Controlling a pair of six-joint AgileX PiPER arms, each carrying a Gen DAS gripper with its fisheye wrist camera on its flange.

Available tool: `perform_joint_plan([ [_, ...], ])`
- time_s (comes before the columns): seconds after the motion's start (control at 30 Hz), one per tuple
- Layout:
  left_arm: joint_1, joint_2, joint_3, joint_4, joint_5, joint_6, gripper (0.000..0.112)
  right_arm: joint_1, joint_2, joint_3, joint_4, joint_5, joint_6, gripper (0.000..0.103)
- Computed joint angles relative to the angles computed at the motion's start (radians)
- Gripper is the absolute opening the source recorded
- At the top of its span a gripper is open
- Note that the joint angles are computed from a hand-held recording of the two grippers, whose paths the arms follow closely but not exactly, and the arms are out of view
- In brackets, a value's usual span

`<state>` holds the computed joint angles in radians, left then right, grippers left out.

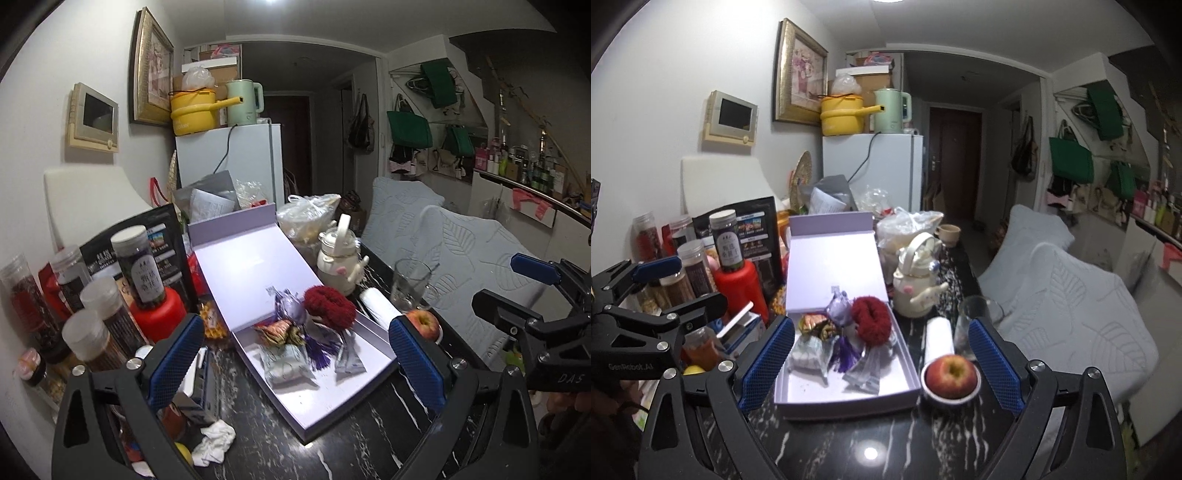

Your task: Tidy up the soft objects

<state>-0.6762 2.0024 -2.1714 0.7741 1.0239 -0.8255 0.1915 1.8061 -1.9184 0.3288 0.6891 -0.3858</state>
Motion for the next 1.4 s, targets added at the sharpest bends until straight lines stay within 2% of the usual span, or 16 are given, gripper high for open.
perform_joint_plan([
  [0.23,-0.03,-0.056,0.13,0.014,-0.052,-0.069,0.102,-0.008,-0.09,0.178,0.008,-0.063,-0.004,0.097],
  [0.7,-0.083,-0.089,0.293,0.067,-0.087,-0.174,0.102,-0.025,-0.182,0.409,-0.033,-0.141,0.054,0.096],
  [1.03,-0.095,-0.087,0.358,0.065,-0.106,-0.23,0.102,-0.034,-0.207,0.489,-0.019,-0.169,0.037,0.096],
  [1.4,-0.085,-0.083,0.368,0.036,-0.113,-0.225,0.102,-0.024,-0.206,0.496,-0.031,-0.173,0.044,0.097],
])
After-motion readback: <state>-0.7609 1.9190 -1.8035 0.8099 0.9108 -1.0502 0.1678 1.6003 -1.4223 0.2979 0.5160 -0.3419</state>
